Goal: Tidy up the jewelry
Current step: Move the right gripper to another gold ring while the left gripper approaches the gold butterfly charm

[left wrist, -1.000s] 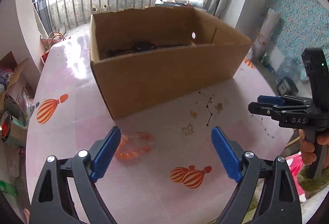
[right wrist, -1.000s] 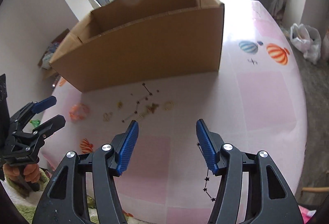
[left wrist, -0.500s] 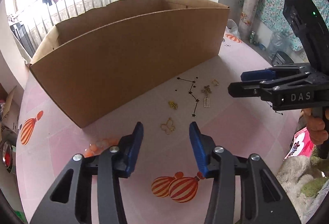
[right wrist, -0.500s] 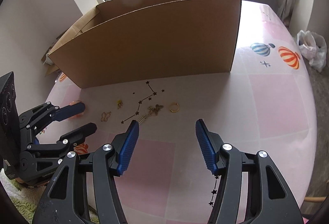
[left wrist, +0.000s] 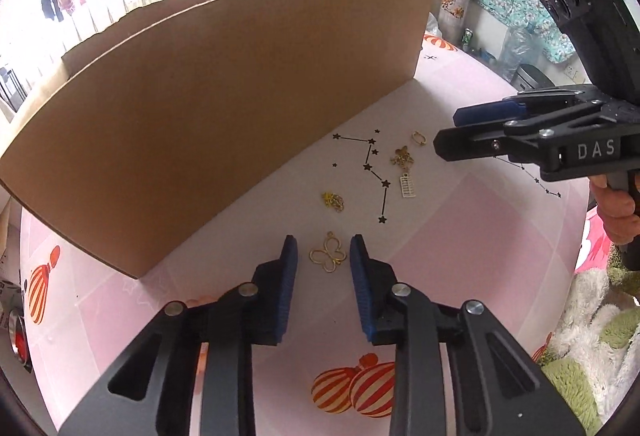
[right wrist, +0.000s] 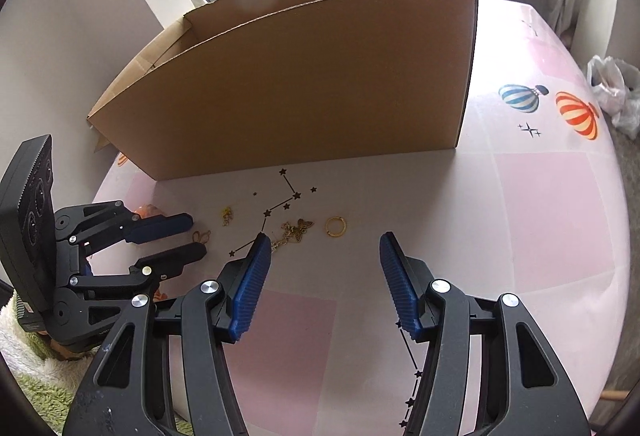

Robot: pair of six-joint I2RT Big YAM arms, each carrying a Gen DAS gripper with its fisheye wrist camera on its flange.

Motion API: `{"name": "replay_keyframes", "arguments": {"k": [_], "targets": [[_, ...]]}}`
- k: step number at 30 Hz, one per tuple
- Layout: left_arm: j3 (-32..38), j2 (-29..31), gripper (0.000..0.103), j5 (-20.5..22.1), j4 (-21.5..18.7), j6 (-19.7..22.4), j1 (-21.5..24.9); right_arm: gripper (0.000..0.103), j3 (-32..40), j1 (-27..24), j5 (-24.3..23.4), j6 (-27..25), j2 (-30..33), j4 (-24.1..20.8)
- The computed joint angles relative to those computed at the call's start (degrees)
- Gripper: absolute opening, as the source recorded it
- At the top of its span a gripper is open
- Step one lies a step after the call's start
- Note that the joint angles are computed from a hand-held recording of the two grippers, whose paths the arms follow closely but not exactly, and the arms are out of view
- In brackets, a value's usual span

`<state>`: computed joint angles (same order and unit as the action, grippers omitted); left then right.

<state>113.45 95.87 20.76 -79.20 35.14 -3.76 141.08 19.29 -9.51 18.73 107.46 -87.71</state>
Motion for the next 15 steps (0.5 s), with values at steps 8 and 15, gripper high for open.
{"name": "replay_keyframes", "arguments": {"k": [8, 15], "targets": [[-1.31, -0.74, 0.016, -0.84, 1.51, 1.4, -0.82, 0.052, -3.46, -0.76, -0.86, 1.06, -2.1, 1.71], [-3.32, -2.27, 0.016, -1.05, 3.31, 1.48, -1.05, 0.052, -3.53, -1.03, 0.34, 0.87, -2.59, 1.78]]}}
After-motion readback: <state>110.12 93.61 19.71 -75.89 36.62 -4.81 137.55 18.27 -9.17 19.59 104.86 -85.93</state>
